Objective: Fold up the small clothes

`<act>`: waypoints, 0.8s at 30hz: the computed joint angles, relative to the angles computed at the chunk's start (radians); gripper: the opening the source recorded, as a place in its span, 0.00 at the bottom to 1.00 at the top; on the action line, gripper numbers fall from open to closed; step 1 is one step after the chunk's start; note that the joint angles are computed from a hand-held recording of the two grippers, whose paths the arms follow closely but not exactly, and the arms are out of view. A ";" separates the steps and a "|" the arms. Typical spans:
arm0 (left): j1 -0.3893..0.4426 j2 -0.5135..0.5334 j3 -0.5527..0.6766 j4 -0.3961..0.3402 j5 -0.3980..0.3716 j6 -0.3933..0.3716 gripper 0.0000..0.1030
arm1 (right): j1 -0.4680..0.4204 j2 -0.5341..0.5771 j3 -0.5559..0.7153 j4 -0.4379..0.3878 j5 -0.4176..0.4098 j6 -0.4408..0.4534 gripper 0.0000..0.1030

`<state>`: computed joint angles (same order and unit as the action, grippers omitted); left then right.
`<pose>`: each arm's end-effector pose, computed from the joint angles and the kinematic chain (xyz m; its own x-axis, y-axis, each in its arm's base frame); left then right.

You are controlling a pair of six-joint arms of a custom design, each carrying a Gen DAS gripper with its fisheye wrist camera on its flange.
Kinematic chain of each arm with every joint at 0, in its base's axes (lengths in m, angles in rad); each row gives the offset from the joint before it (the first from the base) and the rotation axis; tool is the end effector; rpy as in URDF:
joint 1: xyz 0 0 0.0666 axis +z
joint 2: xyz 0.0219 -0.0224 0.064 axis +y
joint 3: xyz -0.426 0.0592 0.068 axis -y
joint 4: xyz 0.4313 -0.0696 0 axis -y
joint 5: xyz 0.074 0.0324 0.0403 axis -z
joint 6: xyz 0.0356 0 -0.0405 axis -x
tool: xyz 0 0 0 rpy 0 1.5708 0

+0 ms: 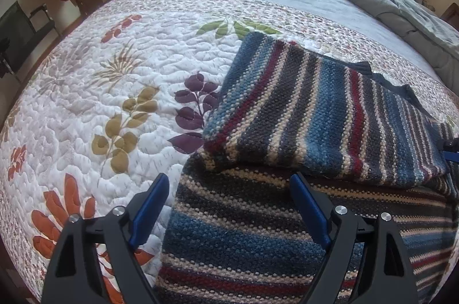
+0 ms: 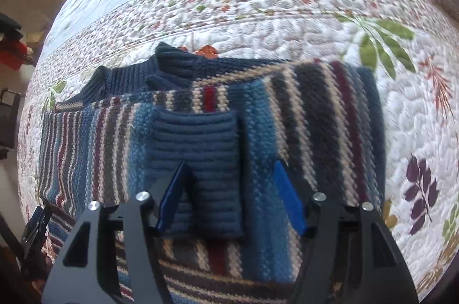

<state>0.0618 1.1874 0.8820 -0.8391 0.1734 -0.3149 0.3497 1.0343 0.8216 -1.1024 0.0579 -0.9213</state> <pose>0.3815 0.0171 0.3220 -0.8609 0.2524 -0.4418 0.2913 0.9564 -0.0213 0.2937 0.1045 0.3344 -0.8112 0.5505 -0.1975 0.5253 0.8342 0.1676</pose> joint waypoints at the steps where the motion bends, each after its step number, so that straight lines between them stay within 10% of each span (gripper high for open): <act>1: -0.001 -0.001 -0.001 0.000 -0.001 0.001 0.84 | 0.001 0.004 0.003 0.006 0.000 0.012 0.45; 5: -0.012 -0.004 -0.007 0.002 -0.006 -0.003 0.84 | 0.020 0.038 0.035 -0.013 0.028 0.051 0.16; 12: -0.012 -0.015 -0.010 0.015 0.000 0.005 0.84 | 0.000 -0.073 0.035 0.062 0.125 0.046 0.05; 21: -0.030 -0.009 -0.021 0.025 -0.031 -0.004 0.85 | -0.023 -0.020 -0.032 0.079 0.086 0.034 0.12; 24: -0.028 -0.008 -0.019 0.020 -0.025 -0.007 0.85 | -0.016 -0.069 -0.043 0.064 0.067 0.020 0.35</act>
